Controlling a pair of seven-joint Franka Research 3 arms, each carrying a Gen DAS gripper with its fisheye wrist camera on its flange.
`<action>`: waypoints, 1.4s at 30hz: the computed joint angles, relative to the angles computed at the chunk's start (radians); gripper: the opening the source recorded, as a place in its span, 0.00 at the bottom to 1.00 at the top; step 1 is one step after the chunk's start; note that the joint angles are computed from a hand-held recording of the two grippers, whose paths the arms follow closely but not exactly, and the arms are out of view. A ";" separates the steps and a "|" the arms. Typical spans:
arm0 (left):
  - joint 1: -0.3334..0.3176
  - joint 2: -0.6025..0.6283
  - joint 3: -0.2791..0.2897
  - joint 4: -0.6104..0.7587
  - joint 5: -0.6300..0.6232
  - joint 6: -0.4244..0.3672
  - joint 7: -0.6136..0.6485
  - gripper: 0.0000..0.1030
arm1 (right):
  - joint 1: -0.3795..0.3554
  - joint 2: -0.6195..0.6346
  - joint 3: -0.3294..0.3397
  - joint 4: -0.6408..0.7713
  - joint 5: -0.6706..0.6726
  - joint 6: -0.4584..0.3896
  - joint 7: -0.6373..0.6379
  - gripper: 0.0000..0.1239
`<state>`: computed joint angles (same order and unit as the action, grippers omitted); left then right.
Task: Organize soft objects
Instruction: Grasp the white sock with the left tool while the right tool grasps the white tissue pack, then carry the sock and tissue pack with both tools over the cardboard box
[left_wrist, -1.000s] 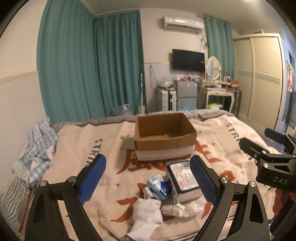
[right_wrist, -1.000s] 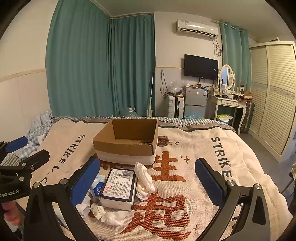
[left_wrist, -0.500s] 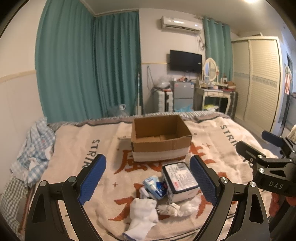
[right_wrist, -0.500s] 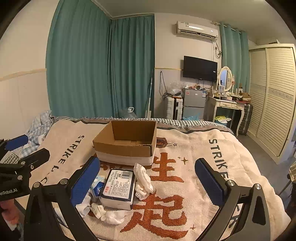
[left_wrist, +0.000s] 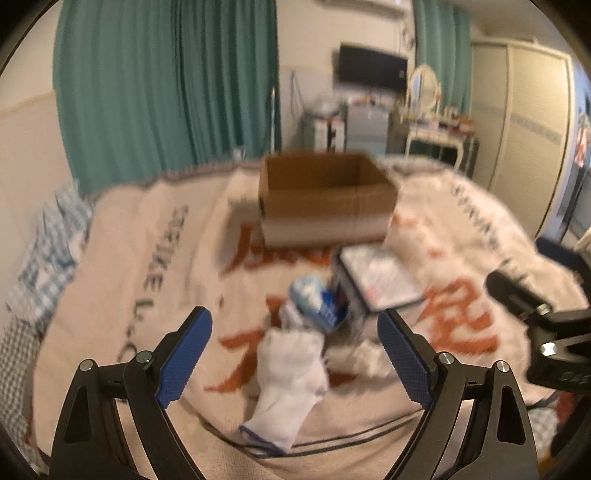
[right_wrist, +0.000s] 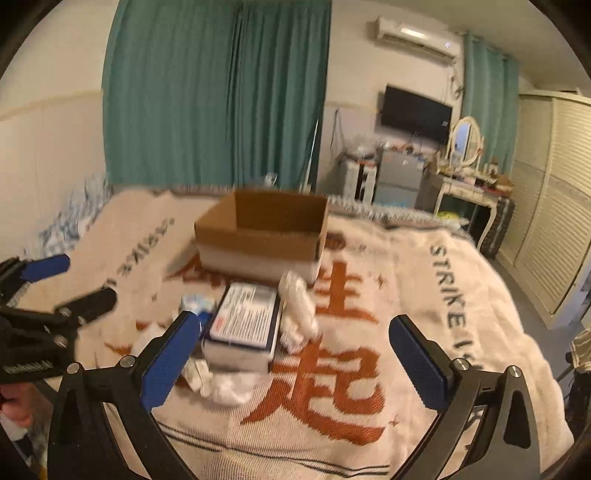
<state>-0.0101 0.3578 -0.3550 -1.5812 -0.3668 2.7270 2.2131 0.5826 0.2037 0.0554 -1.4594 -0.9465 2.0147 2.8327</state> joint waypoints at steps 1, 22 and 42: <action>-0.014 0.016 0.016 0.005 0.024 -0.003 -0.023 0.89 | -0.006 0.016 0.000 0.007 0.019 0.007 -0.015 0.83; -0.046 0.231 0.032 0.236 0.166 -0.286 -0.137 0.59 | -0.031 0.295 -0.133 0.202 0.381 0.208 -0.189 0.68; 0.018 0.052 -0.006 0.115 -0.033 -0.216 0.017 0.46 | 0.031 0.105 -0.113 0.097 0.150 0.232 -0.037 0.42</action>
<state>0.0076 0.4099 -0.3609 -1.4658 -0.3996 2.5110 2.2304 0.6140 0.3091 -0.0574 -1.3629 -0.7961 2.2470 2.7958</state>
